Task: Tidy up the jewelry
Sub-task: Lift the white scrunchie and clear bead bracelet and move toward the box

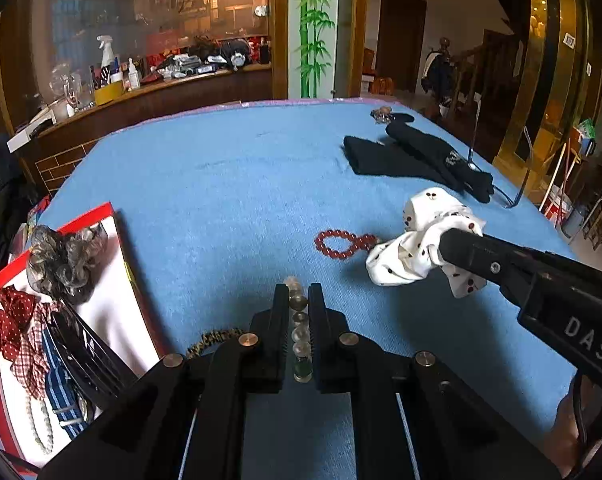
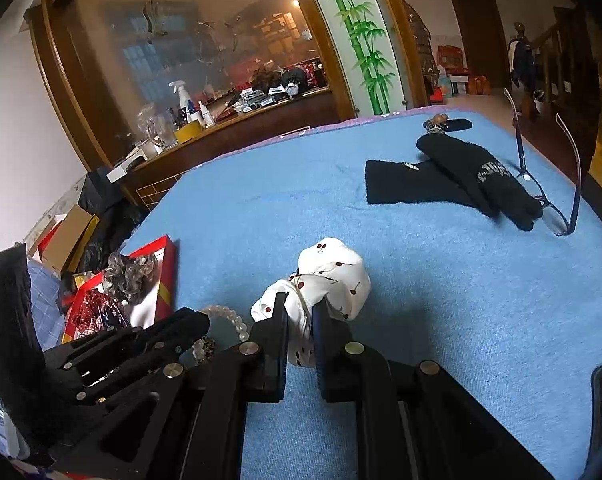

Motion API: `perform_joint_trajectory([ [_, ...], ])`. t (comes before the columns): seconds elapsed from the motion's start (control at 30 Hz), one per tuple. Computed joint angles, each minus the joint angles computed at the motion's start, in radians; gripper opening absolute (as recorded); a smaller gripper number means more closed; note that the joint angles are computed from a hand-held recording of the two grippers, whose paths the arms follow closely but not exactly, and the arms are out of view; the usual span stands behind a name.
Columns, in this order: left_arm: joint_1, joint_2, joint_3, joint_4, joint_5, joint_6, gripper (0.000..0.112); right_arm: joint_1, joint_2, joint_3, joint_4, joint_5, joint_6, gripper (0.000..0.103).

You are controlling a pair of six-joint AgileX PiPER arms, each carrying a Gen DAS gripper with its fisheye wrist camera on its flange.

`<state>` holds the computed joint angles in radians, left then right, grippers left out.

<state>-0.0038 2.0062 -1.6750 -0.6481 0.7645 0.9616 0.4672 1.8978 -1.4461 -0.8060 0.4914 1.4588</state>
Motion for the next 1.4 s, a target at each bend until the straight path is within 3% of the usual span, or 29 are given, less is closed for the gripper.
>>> perform_joint_trajectory([
  [0.17,0.006,-0.049,0.076,-0.018,-0.022,0.032,0.009,-0.003,-0.014,0.033,0.018,0.004,0.004,0.012],
  [0.67,0.059,-0.232,0.324,-0.104,-0.074,0.183,0.009,0.099,-0.158,0.205,-0.149,0.083,0.206,0.012],
  [0.97,0.124,-0.316,0.402,-0.168,-0.045,0.268,0.009,0.175,-0.198,0.214,-0.190,0.151,0.236,0.012],
  [1.4,0.219,-0.345,0.406,-0.228,0.003,0.316,0.009,0.237,-0.180,0.147,-0.178,0.213,0.192,0.012],
])
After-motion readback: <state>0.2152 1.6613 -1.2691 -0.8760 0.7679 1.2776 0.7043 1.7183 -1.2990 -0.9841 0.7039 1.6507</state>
